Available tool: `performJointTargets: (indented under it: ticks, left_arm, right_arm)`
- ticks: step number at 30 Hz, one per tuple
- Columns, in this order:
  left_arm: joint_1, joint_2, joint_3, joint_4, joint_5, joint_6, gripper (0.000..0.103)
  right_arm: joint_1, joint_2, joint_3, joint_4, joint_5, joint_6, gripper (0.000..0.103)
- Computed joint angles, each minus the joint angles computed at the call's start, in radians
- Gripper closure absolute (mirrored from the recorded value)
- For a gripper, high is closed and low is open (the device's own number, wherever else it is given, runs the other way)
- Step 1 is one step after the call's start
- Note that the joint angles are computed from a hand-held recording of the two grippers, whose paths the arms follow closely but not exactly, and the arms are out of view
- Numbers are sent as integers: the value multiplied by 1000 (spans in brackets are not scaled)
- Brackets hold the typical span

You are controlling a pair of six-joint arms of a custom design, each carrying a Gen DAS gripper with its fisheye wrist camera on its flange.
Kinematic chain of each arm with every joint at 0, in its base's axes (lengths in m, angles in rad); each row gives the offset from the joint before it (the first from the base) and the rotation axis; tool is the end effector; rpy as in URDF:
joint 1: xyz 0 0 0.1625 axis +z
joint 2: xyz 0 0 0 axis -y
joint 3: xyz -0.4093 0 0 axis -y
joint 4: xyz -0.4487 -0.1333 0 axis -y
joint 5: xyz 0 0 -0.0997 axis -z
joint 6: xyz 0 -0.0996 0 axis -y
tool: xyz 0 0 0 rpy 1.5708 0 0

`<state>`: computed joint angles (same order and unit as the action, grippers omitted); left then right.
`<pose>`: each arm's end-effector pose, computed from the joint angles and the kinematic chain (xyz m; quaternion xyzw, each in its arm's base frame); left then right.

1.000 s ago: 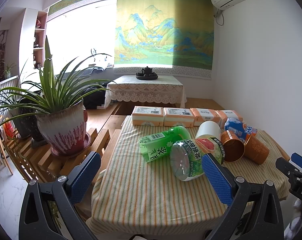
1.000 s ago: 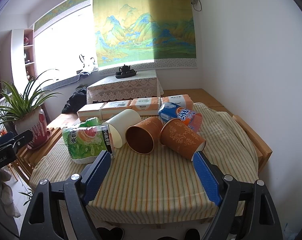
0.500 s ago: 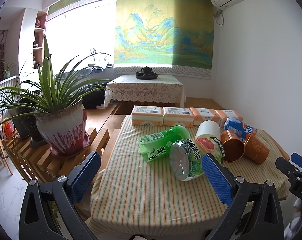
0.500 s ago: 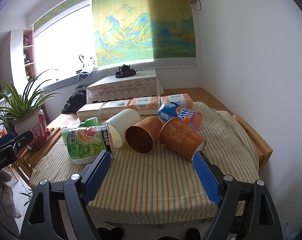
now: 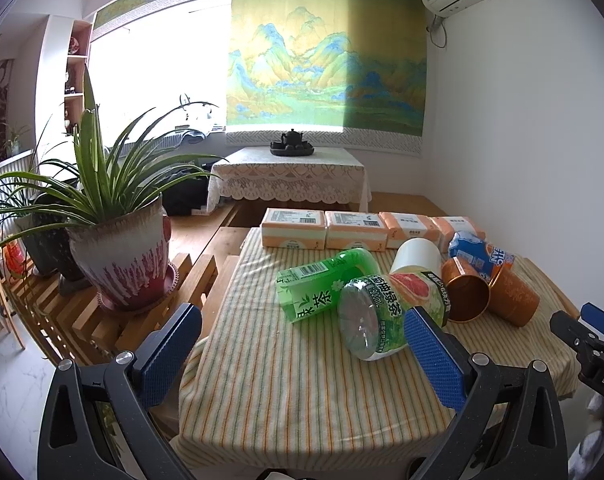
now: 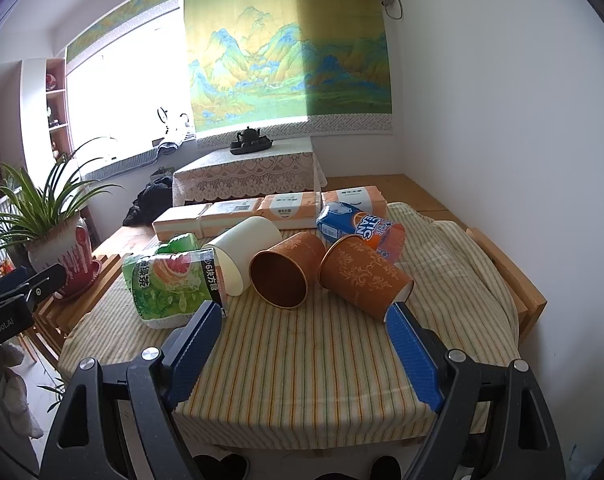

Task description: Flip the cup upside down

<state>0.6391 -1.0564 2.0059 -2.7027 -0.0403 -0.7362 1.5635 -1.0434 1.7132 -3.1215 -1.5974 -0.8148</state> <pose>-0.3117 -0.5217 0.1681 0.0073 0.7209 -0.5550 0.4149 0.1256 -0.6989 0.2512 0.3501 -0.8340 0.3860 0.1814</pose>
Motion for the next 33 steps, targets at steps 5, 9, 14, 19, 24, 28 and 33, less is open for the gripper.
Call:
performJointTargets:
  ticks: [5,9,14,19,24,28,33]
  left_arm:
    - [8,4,-2,-47,-16,45,1]
    - [17,-6,-6,10,-29,16,1]
    - [40,-6,-27,-47,-75,114,1]
    - [82,-15,-94,-48,-166,266,1]
    - [155,-23,-215,114,-300,341,1]
    - [214,11,-356,324,-365,361,1]
    - [291,62,-537,533,-526,320,1]
  right_arm:
    - [2,11,-16,16,-8,6,22]
    - [6,20,-28,31,-14,4,22]
    - [7,29,-39,42,-16,3,22]
    - [4,33,-48,46,-16,8,22]
    - [-6,35,-52,56,-4,21,22]
    - [-12,39,-51,54,-8,15,22]
    - [-21,48,-65,63,-8,25,22]
